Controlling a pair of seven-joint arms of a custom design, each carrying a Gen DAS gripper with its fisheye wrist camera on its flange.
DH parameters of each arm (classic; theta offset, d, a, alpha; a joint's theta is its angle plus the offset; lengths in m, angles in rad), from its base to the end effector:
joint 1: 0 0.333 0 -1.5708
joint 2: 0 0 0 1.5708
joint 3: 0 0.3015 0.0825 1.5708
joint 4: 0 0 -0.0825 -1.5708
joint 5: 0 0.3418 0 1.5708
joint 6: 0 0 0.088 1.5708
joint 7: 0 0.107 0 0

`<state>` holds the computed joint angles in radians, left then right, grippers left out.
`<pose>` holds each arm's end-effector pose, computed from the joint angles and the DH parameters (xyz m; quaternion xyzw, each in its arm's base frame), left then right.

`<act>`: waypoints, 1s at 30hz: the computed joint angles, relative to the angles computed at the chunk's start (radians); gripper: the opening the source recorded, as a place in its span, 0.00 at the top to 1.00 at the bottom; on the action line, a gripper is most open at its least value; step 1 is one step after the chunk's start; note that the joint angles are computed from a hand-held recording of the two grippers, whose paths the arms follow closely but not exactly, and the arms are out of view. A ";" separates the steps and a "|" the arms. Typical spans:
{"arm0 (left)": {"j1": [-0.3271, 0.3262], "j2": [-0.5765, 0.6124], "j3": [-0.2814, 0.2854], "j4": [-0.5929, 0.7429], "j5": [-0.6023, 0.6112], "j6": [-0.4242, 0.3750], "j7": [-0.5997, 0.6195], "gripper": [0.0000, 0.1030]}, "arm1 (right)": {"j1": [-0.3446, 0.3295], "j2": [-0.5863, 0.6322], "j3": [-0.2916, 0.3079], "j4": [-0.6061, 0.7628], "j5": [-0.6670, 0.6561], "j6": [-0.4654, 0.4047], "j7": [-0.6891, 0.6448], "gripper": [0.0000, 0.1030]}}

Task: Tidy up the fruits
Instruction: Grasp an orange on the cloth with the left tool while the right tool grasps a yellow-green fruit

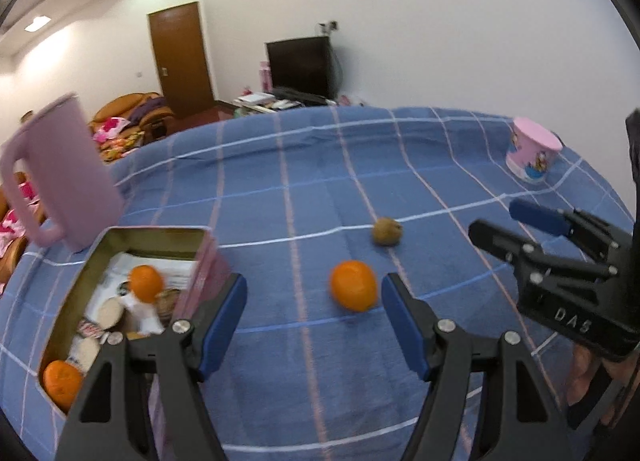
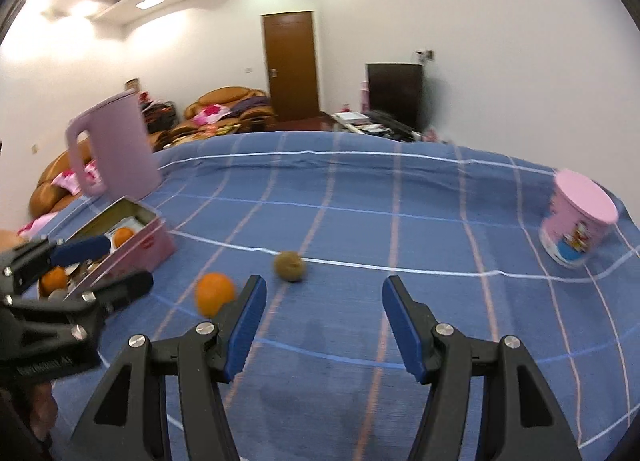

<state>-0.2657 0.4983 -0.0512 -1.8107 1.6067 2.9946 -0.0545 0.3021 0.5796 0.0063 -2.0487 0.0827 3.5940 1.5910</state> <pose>0.5598 -0.2553 0.3097 -0.5718 0.7109 -0.2973 0.2814 0.5860 0.1752 0.2941 -0.6836 0.5635 -0.2678 0.3787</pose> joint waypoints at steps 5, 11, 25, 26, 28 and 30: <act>0.014 0.078 -0.038 0.050 -0.260 0.019 0.286 0.33 | -0.003 0.000 -0.012 -0.006 0.014 0.006 -0.004 0.40; 0.001 0.124 -0.033 0.075 -0.431 0.013 0.441 0.44 | -0.032 -0.004 0.006 -0.008 -0.011 0.003 0.008 0.40; -0.103 0.158 0.128 0.117 -0.634 0.079 0.570 0.78 | -0.017 0.066 0.022 0.184 -0.041 -0.190 0.000 0.39; -0.158 0.164 0.199 0.132 -0.608 0.086 0.524 0.78 | -0.015 0.078 0.021 0.205 -0.044 -0.205 0.003 0.39; -0.198 0.178 0.254 0.151 -0.610 0.092 0.513 0.78 | 0.001 0.109 0.007 0.256 -0.042 -0.234 0.010 0.39; -0.177 0.193 0.234 0.162 -0.659 0.101 0.563 0.78 | 0.006 0.140 0.005 0.311 -0.044 -0.284 0.017 0.39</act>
